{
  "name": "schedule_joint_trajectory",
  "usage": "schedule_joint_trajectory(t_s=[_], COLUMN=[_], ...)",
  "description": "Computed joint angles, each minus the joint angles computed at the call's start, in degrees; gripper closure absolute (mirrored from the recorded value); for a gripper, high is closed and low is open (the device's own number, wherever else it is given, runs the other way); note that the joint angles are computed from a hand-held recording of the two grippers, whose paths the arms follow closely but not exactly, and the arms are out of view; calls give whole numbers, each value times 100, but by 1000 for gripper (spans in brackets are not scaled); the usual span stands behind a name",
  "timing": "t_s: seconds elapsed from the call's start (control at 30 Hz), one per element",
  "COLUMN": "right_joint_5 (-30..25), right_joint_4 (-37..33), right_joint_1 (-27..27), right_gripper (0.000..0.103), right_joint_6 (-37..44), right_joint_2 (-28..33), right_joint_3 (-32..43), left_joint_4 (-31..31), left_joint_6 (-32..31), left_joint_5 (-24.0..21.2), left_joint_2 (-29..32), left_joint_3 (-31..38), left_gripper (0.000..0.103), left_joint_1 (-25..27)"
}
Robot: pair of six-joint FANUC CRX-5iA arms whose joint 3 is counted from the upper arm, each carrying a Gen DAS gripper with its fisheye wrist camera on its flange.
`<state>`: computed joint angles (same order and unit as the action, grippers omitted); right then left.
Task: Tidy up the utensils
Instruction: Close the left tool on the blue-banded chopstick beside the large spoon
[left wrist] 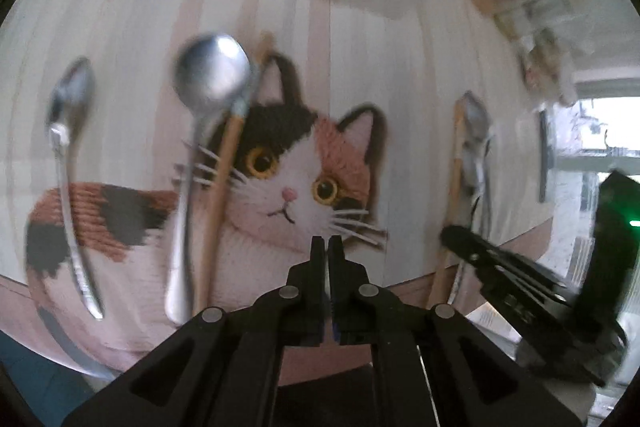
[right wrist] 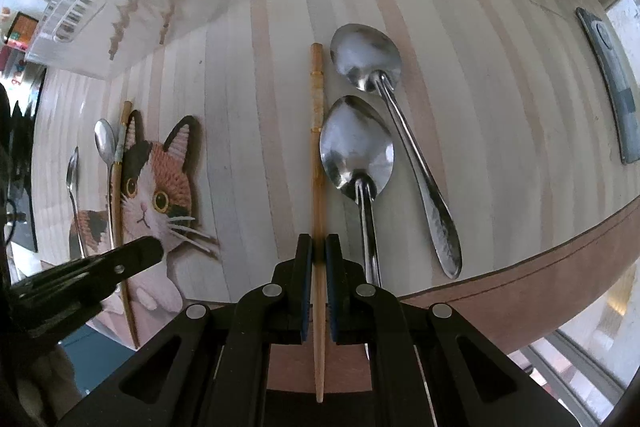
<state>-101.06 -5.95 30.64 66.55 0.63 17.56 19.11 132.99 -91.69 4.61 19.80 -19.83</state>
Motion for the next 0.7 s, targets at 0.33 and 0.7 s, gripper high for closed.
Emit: schedule_joint_trajectory(t_s=[0.33, 0.7], right_joint_5=[-45, -14], right_joint_4=[-115, 10], right_joint_1=[-232, -85], right_gripper=[96, 96], right_joint_6=[110, 43], right_joint_2=[99, 13], right_joint_3=[151, 29], left_joint_4=[-980, -1808], left_joint_6=[-183, -538], left_joint_5=[-791, -1394], left_joint_2=[15, 769], left_joint_3=[550, 1394], left_gripper=[65, 90], left_joint_1=[-4, -662])
